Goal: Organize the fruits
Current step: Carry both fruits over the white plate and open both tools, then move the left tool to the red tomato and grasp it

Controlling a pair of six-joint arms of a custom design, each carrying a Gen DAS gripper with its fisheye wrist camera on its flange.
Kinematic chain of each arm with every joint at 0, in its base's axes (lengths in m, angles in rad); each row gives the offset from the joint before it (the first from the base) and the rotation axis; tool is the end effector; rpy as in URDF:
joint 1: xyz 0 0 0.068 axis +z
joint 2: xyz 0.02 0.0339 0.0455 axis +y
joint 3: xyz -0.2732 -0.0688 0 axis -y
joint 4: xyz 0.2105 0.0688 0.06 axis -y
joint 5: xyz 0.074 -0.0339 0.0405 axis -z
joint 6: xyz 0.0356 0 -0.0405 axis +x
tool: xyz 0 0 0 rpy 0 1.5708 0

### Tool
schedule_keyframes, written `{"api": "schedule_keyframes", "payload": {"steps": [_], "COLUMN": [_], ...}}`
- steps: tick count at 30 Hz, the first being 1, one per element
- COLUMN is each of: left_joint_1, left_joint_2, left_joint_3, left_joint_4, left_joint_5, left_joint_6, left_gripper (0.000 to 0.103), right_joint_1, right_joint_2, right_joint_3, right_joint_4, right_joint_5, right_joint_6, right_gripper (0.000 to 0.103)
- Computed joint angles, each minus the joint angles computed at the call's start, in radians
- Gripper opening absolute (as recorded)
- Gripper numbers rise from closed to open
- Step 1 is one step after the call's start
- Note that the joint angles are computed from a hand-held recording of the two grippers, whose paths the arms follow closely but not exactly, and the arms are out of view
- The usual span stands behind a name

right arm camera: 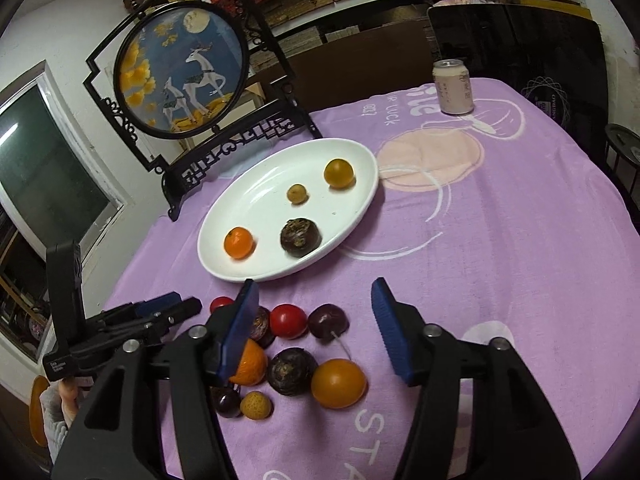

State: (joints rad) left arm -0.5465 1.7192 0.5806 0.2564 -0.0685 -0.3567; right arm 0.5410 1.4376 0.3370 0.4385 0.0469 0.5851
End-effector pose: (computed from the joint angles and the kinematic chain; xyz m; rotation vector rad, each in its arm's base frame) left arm 0.2342 -0.1396 0.1331 0.2043 2.4673 -0.3111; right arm 0.1886 0.1113 0.1565 0.0768 2.2903 0.5519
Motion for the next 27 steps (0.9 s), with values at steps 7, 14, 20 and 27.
{"api": "schedule_keyframes", "payload": {"steps": [7,14,20,27], "left_joint_1": [-0.019,-0.046,0.012,0.088], "left_joint_2": [0.061,0.116,0.003,-0.076], "left_joint_3": [0.068,0.130,0.046,-0.021], "left_joint_4": [-0.045,-0.099,-0.098,-0.054], "left_joint_5": [0.029,-0.030,-0.139,-0.028], "left_joint_6": [-0.004,-0.002,-0.006,-0.018], "left_gripper": [0.059,0.064,0.065,0.064], "right_joint_1": [-0.033,-0.032,-0.049,-0.067], "right_joint_2": [-0.008,0.001,-0.005,-0.012], "right_joint_3": [-0.008,-0.004,-0.014,-0.025], "right_joint_4": [0.009,0.009,0.018,0.027], "right_joint_5": [-0.031,-0.030,-0.042,-0.057], "right_joint_6": [0.016,0.022,0.026,0.028], "right_gripper": [0.060,0.061,0.061,0.061]}}
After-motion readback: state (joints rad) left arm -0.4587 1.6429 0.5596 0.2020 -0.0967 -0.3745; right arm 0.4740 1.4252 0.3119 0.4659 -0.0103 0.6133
